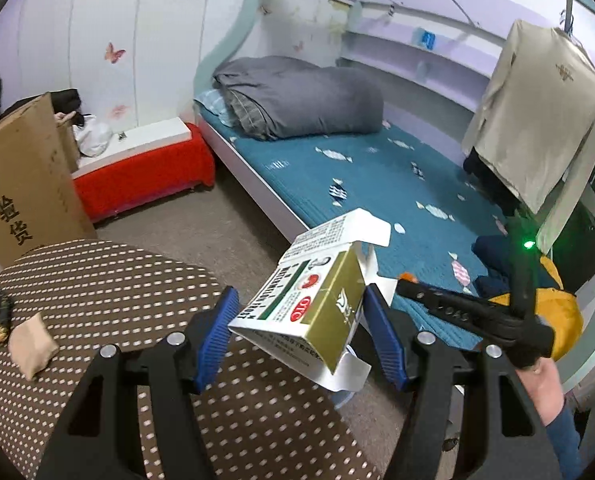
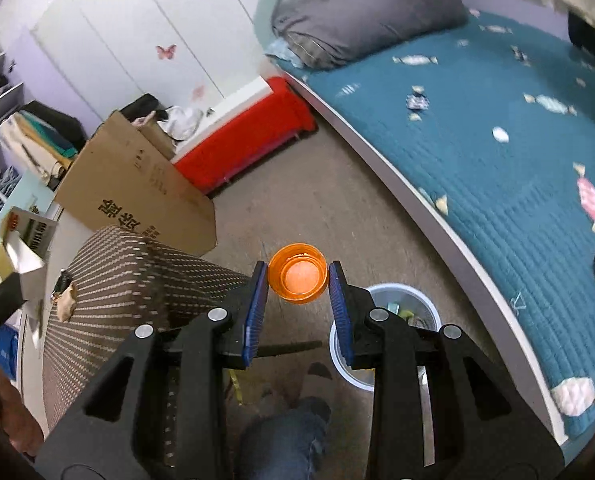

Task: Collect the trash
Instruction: 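Carry the box and orange cap over the bin and open both tools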

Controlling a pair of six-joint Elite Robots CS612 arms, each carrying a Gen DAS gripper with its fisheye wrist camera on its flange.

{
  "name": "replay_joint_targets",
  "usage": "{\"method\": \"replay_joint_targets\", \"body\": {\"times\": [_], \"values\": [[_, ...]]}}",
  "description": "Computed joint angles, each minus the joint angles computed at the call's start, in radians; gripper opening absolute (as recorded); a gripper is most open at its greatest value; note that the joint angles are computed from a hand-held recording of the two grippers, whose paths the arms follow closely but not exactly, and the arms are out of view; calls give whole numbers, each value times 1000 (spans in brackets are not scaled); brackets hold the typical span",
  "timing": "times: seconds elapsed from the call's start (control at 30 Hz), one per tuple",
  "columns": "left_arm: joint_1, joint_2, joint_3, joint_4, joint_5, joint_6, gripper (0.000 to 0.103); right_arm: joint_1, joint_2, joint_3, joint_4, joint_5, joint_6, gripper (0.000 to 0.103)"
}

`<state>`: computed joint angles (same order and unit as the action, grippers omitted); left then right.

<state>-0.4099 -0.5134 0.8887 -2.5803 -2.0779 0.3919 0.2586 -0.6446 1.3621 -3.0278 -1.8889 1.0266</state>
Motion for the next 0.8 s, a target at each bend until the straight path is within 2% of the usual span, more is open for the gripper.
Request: {"method": "replay_joint_targets", "body": {"times": [0.07,0.13,0.17,0.2,0.27,0.33,0.57,0.67,0.77,0.8], "values": [[-10,6,-7,17,10,12,63,-11,9,8,-7,25,25,32],[-22,17,-25,49,23,30,63,-23,20,12,-13,59,58,46],[-26,19,-28,59,28,37,63,-31,27,18,-24,81,81,59],[-33,25,-36,75,38,45,63,-37,32,26,-36,90,104,65],[-42,33,-46,100,47,59,63,-44,36,46,-60,103,159,70],[-55,41,-56,128,64,85,63,-43,31,67,-77,87,195,79],[-94,80,-100,221,128,135,63,-31,-14,159,-166,8,258,84],[-106,90,-113,253,152,158,65,-22,-34,178,-172,-33,255,86],[-115,112,-163,343,186,175,74,-15,-47,190,-172,-68,252,92],[-116,120,-182,366,194,172,86,-13,-51,192,-166,-77,254,93]]}}
